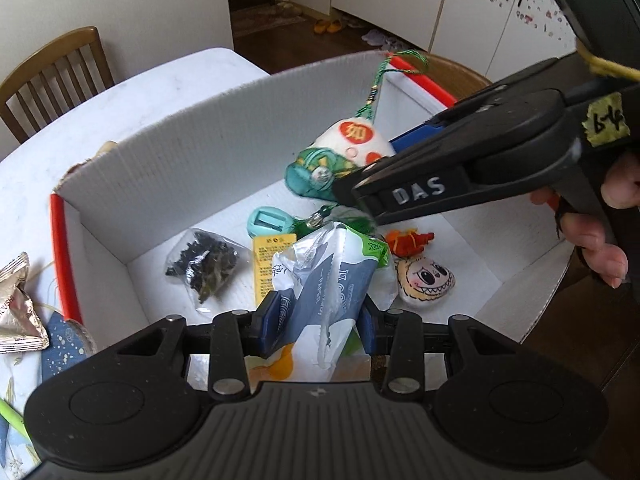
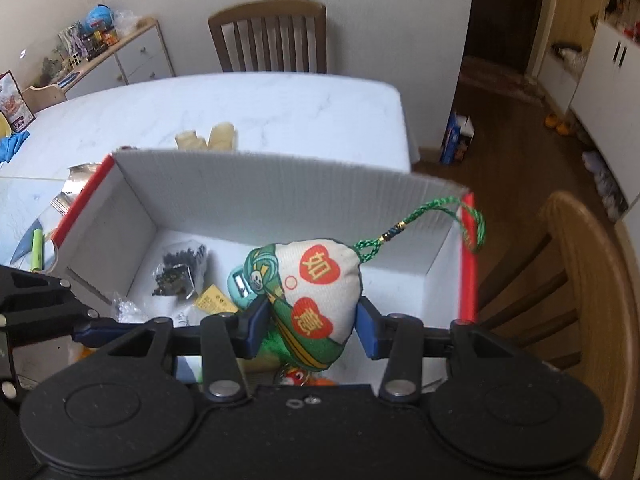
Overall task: Organize objects
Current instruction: 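Open the left tool releasing the snack bag while the right tool releases the tassel pouch into the box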
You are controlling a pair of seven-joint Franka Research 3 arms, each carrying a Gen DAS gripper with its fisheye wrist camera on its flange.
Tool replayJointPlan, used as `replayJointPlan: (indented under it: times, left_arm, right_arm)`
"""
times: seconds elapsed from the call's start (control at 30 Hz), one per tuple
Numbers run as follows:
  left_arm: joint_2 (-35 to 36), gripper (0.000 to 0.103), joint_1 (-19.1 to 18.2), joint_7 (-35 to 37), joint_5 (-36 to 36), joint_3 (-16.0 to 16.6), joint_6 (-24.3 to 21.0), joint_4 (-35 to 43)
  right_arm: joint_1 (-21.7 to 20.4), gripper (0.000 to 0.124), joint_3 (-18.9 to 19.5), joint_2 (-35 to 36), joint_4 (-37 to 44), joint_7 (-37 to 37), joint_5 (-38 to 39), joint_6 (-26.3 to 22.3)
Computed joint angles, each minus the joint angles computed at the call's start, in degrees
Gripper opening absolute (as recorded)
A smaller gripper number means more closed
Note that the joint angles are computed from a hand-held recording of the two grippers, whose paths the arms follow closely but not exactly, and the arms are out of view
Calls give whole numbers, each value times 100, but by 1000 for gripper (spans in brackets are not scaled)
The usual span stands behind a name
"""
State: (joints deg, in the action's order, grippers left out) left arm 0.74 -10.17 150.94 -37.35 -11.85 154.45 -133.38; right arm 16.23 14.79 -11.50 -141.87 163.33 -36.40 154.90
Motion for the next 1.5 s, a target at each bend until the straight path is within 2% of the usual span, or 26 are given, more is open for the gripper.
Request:
replayJointPlan:
  times: [0.07,0.27,0.4,0.47,0.63,0.73,0.87,1.0,1.1,1.5]
  left_arm:
    - [29,40,-14,-75,101,-14,52,-7]
    - [83,40,-14,-230,219,-64,27,40]
    - [73,44,-1,-297,220,-61,-20,56]
    - [78,49,11,-309,217,-56,-49,72]
    - [-9,50,36,-214,81,-24,-193,65]
    - [-110,51,20,26,-144,14,-212,6]
    - [-255,62,-25,354,-498,97,-210,-76]
    - [-447,62,-64,621,-773,229,-339,-149]
    - [-582,62,-78,751,-915,341,-455,-188]
    - [-1066,64,-14,1286,-1513,772,-970,-270]
  right_arm:
    - [73,45,-64,72,17,-231,224,33]
    - [138,46,-123,147,-16,-309,549,66]
    - [112,47,-155,124,-74,-340,671,190]
    - [89,48,-134,67,-103,-346,696,218]
    - [5,59,-11,-96,-158,-309,677,244]
    - [-24,60,38,-220,-212,-318,711,220]
    - [-59,61,116,-416,-308,-393,847,208]
    - [-102,62,232,-641,-386,-428,980,182]
    - [-155,72,351,-843,-456,-415,1053,167]
    - [-339,79,820,-1423,-547,-270,1318,59]
